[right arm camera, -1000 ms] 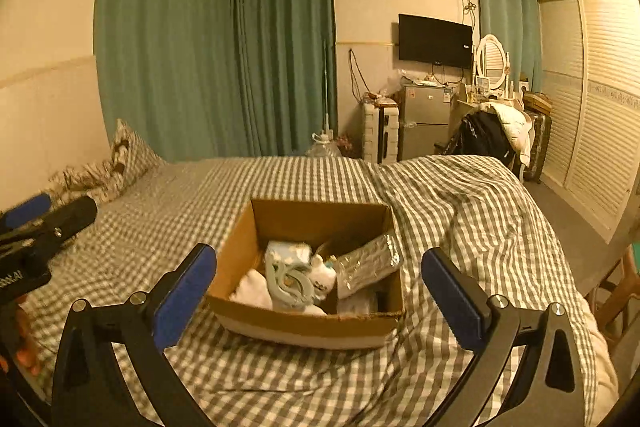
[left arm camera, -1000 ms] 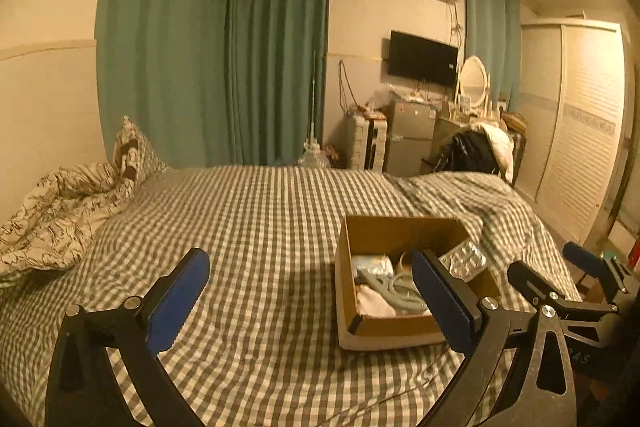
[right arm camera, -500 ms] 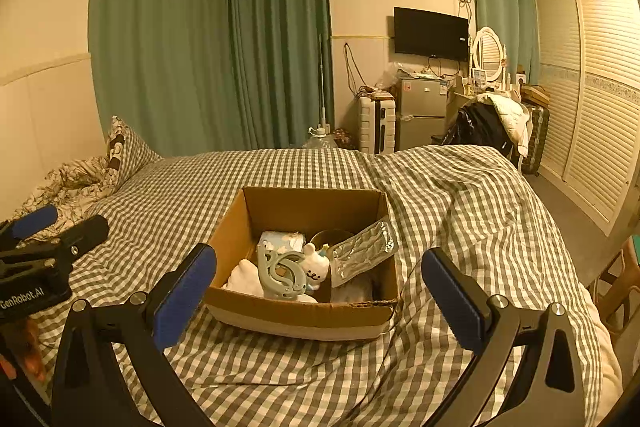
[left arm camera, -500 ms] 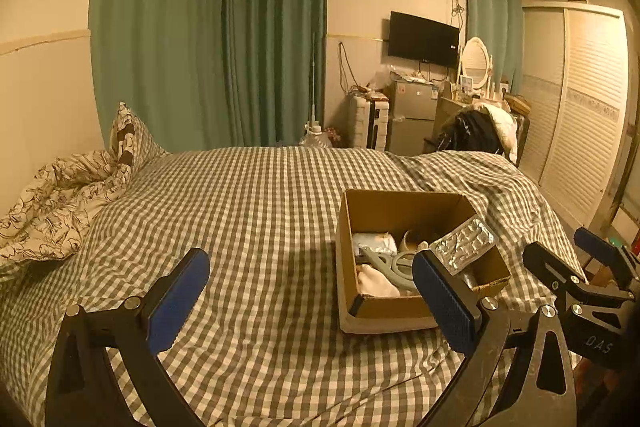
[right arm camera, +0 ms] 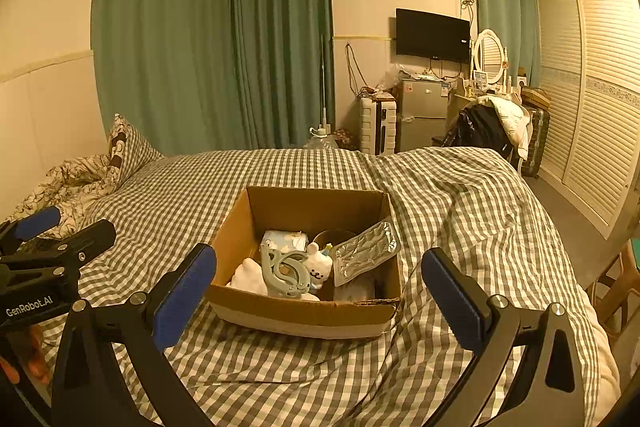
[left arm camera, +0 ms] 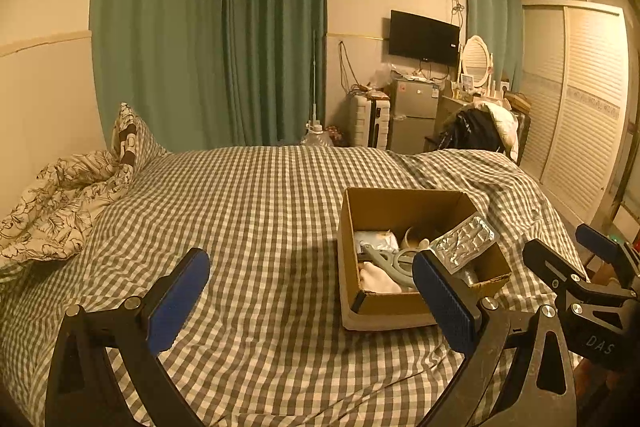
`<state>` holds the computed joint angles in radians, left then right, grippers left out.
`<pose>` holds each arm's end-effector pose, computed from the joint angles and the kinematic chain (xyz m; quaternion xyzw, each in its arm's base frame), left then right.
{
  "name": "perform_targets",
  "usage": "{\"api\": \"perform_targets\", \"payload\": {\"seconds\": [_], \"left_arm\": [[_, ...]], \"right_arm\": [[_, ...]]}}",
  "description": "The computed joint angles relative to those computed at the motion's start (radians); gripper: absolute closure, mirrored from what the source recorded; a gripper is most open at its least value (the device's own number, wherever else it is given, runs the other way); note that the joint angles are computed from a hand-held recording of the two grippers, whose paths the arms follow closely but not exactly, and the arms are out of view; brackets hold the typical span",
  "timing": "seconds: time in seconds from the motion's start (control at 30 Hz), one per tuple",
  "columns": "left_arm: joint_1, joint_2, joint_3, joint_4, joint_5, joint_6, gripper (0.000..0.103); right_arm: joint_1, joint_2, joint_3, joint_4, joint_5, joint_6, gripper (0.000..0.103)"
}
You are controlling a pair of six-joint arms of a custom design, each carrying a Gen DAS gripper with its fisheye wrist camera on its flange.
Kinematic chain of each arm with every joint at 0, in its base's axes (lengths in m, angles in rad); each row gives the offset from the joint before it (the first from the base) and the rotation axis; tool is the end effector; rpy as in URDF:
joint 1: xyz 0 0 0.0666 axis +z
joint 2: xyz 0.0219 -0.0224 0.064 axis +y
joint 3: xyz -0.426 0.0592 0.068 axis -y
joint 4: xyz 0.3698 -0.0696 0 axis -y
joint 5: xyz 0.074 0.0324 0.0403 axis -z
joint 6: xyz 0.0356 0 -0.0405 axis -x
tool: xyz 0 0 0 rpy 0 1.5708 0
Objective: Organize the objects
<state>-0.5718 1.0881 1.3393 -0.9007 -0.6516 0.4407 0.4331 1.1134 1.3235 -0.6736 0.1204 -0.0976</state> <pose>0.2839 -0.1575 0.5694 -0.0864 0.8561 0.0465 0.5073 0.3234 0.1444 0.5709 -0.1106 0.8424 0.0883 0.5199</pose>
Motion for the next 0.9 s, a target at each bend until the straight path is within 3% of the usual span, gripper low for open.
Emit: {"api": "perform_targets", "payload": {"seconds": [0.9], "left_arm": [[0.002,0.003,-0.005,-0.002,0.001,0.007,0.000]], "right_arm": [[0.004,-0.001,-0.009,-0.004,0.011,-0.010,0.000]]}}
